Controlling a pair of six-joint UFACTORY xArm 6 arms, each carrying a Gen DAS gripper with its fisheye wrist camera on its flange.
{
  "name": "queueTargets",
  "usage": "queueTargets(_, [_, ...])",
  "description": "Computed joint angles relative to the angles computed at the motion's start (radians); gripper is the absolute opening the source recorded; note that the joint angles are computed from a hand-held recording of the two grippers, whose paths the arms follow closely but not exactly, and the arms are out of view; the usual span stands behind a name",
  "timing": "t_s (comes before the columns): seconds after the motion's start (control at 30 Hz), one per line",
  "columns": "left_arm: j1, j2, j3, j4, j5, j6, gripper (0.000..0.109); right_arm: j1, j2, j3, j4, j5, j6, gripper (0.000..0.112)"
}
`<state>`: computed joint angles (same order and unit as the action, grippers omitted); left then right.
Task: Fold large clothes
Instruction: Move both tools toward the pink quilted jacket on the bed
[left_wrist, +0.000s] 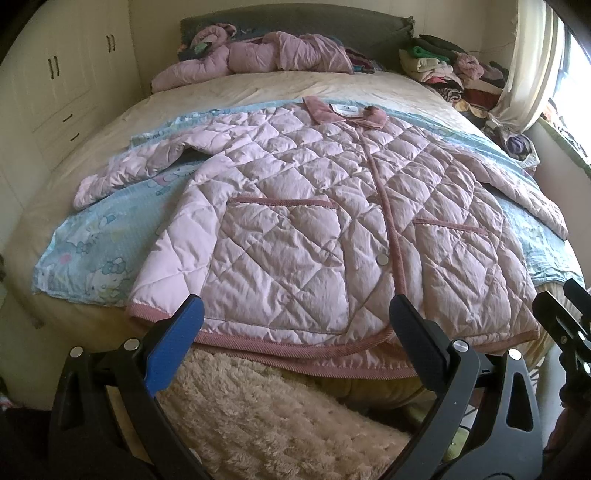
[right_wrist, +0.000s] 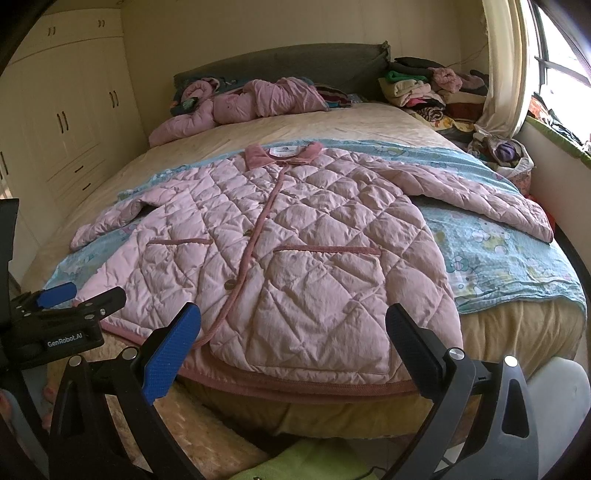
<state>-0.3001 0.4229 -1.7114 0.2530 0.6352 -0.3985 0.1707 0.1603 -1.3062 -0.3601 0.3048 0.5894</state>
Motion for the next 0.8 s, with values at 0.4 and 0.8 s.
queueTargets(0.4, [0.000,0.000,-0.001,0.011,0.000,-0.006,0.094,0.002,0.003,-0.004,-0.001,0.003,0.000,0.099])
queueTargets(0.8, [0.000,0.000,-0.007,0.010,0.005,0.000,0.094,0.000,0.005,-0.005,0.000,0.002,-0.001,0.099])
